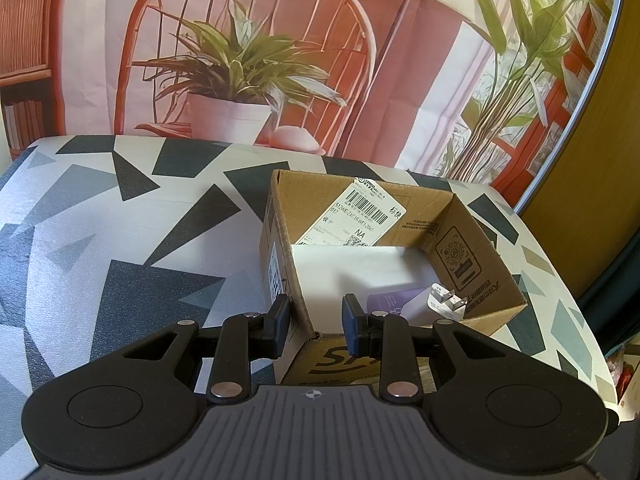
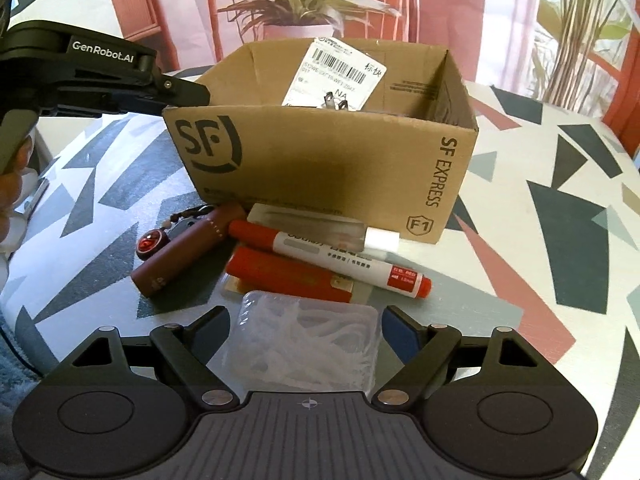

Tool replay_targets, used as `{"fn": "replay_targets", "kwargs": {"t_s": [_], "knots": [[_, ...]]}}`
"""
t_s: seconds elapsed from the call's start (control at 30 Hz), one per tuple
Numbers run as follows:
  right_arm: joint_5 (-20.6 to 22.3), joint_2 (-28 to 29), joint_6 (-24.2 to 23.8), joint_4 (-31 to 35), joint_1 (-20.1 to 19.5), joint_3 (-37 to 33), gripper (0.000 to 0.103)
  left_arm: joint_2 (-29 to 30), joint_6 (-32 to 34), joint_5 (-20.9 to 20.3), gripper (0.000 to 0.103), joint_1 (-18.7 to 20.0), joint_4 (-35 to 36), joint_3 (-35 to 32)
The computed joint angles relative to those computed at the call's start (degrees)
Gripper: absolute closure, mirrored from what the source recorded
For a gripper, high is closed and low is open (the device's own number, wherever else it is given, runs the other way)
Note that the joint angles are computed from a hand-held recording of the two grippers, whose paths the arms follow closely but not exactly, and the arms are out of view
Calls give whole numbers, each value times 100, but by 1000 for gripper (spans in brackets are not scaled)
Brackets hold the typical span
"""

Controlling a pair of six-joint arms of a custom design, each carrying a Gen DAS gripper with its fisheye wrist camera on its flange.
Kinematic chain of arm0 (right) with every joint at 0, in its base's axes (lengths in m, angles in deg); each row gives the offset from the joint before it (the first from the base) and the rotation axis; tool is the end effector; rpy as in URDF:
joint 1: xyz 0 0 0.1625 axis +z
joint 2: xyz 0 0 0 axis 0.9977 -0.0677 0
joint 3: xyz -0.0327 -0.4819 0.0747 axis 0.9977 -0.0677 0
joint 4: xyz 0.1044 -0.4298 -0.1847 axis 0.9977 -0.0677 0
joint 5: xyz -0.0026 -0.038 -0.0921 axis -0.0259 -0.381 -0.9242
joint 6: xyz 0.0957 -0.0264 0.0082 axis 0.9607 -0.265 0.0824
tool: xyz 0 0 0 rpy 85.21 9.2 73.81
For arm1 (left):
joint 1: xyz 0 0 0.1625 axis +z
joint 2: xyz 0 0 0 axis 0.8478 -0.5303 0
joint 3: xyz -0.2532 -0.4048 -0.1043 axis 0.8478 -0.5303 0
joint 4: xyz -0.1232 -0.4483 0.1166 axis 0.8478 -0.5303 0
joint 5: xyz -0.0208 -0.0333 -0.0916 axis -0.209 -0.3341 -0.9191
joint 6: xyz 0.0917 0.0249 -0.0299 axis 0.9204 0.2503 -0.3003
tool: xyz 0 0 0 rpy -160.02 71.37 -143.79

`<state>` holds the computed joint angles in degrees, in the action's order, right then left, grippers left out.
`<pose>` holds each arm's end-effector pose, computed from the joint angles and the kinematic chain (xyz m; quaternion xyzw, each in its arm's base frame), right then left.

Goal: Organize rigid objects
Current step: 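Withdraw the right tool from the box toward the clear cable box, then grasp the clear plastic box of white cables with the right tool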

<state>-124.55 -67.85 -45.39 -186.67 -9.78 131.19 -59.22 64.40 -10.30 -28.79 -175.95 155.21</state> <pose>0.0294 -0.2844 0.2088 0.0547 -0.8704 0.3555 0.3362 -0.3647 -0.4136 0.0030 0.3331 0.9002 -0.2476 0.1317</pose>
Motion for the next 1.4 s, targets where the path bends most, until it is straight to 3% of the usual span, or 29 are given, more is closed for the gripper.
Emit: {"fn": "replay_targets", "kwargs": {"t_s": [0.73, 0.93, 1.03, 1.1, 1.4], "knots": [[115, -181, 167, 238, -95, 19, 23, 3, 0, 7, 73, -6, -3, 1], [-86, -116, 178, 129, 14, 5, 14, 6, 2, 8, 73, -4, -9, 1], [-12, -219, 248, 304, -59, 20, 15, 7, -1, 3, 73, -5, -11, 3], [94, -316, 284, 462, -131, 39, 23, 6, 2, 3, 73, -3, -12, 2], [189, -391, 346, 597, -203, 49, 23, 3, 12, 23, 73, 3, -23, 5]]}}
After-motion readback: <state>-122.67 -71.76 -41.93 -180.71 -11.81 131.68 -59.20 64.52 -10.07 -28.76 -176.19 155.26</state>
